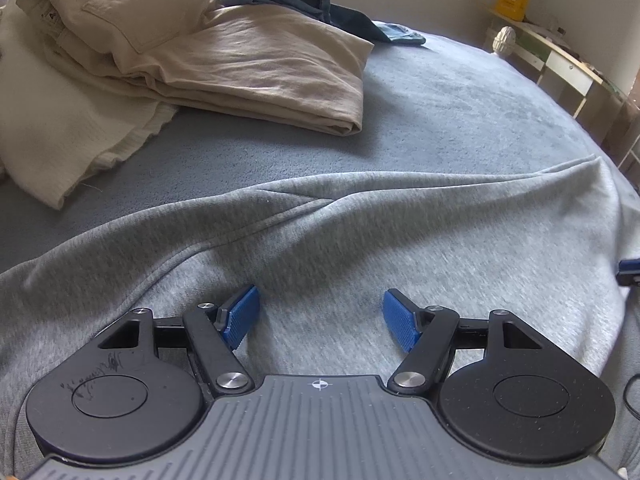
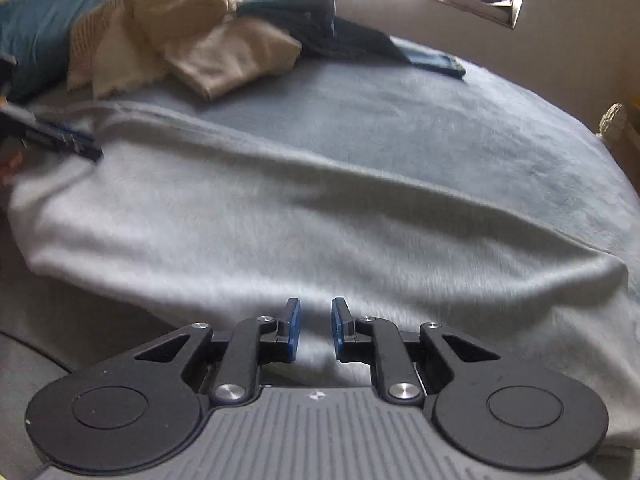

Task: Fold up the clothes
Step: 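Open the right gripper over the spread grey sweatshirt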

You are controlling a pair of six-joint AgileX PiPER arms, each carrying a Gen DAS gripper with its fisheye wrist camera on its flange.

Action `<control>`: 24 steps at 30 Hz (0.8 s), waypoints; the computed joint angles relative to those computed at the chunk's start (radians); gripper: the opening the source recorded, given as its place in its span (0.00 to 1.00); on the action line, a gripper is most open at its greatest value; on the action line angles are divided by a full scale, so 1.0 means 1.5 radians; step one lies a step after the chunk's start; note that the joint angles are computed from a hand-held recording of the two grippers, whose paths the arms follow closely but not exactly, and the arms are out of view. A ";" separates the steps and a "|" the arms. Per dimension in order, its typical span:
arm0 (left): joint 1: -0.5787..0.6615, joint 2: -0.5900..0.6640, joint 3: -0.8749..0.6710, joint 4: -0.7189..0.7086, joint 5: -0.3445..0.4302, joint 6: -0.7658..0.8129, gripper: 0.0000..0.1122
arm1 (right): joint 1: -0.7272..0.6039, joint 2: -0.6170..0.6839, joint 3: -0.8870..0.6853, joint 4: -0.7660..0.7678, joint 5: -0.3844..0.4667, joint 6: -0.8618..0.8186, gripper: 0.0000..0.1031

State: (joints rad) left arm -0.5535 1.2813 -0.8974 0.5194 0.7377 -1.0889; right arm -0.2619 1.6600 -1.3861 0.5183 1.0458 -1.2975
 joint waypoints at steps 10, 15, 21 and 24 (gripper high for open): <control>0.001 0.000 0.003 0.005 0.001 0.009 0.62 | -0.134 0.145 -0.194 -0.029 -0.086 0.300 0.18; -0.003 0.008 -0.007 0.006 0.012 0.009 0.62 | -0.106 0.169 -0.179 -0.011 -0.064 0.201 0.16; -0.006 0.011 -0.010 0.008 0.018 0.013 0.62 | -0.152 0.344 -0.407 -0.207 -0.173 0.542 0.17; -0.006 0.015 -0.014 0.007 0.022 0.018 0.62 | -0.153 0.386 -0.506 -0.276 -0.147 0.662 0.18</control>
State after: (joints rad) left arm -0.5630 1.3038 -0.9189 0.5301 0.7712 -1.0625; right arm -0.4909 2.2389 -2.1457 0.1039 0.8258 -0.3049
